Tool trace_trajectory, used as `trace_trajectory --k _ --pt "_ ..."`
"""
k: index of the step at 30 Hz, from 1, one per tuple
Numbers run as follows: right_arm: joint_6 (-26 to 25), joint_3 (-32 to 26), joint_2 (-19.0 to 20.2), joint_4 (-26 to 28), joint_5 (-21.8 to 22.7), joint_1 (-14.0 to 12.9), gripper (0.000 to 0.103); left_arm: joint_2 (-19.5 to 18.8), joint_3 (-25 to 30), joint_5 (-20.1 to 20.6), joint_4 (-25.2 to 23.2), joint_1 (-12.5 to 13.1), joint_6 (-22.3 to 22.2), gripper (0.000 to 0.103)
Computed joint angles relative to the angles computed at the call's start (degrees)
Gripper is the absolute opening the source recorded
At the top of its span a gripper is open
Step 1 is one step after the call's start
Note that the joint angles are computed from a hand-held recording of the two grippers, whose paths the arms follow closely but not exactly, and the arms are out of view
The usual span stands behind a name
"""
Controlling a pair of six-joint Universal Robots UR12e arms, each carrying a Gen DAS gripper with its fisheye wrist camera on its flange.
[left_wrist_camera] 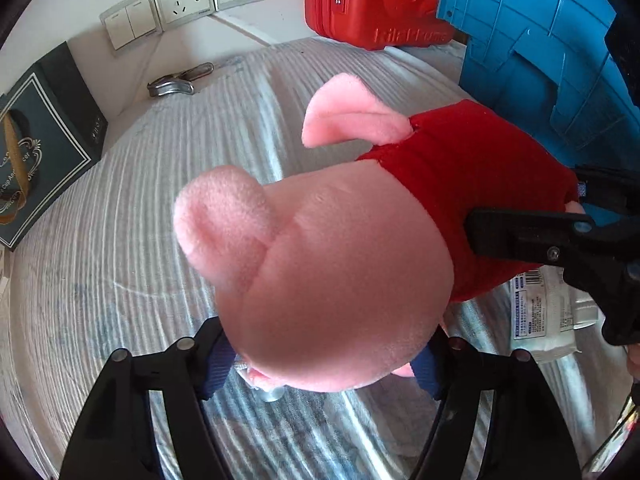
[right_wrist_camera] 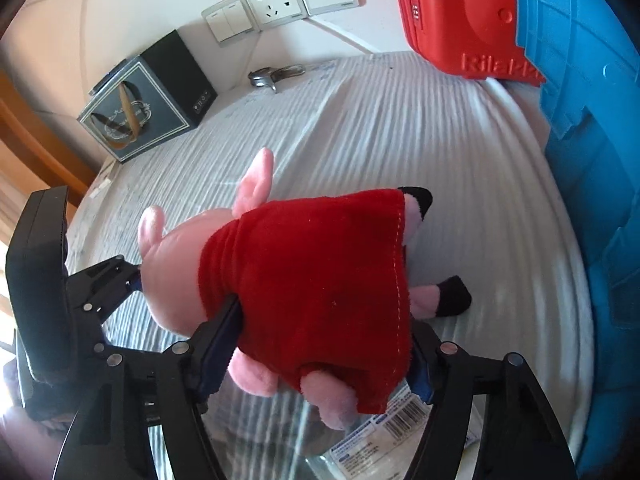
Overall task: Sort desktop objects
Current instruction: 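Carry the pig plush into the blue bin and open the left gripper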
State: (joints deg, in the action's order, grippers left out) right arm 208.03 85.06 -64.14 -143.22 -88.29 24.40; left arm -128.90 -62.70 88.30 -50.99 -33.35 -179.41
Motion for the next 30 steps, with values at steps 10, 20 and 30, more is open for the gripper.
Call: trace_trajectory --k 10,20,30 --pt "-1.5 0.0 -4.9 -2.5 -6.2 4.0 0.071 8.9 -7.8 2.8 9.3 -0.7 -0.6 0.072" --pt "-0.7 1.2 -11.7 -4.3 -17.0 9.2 0.071 15.1 -9.9 4.6 14.7 -3.4 0.2 0.072" --pt "-2.2 3.2 -21.0 -1.0 -25.6 9.2 0.071 10.4 4.4 4.7 12.3 -8.9 2.3 0.072"
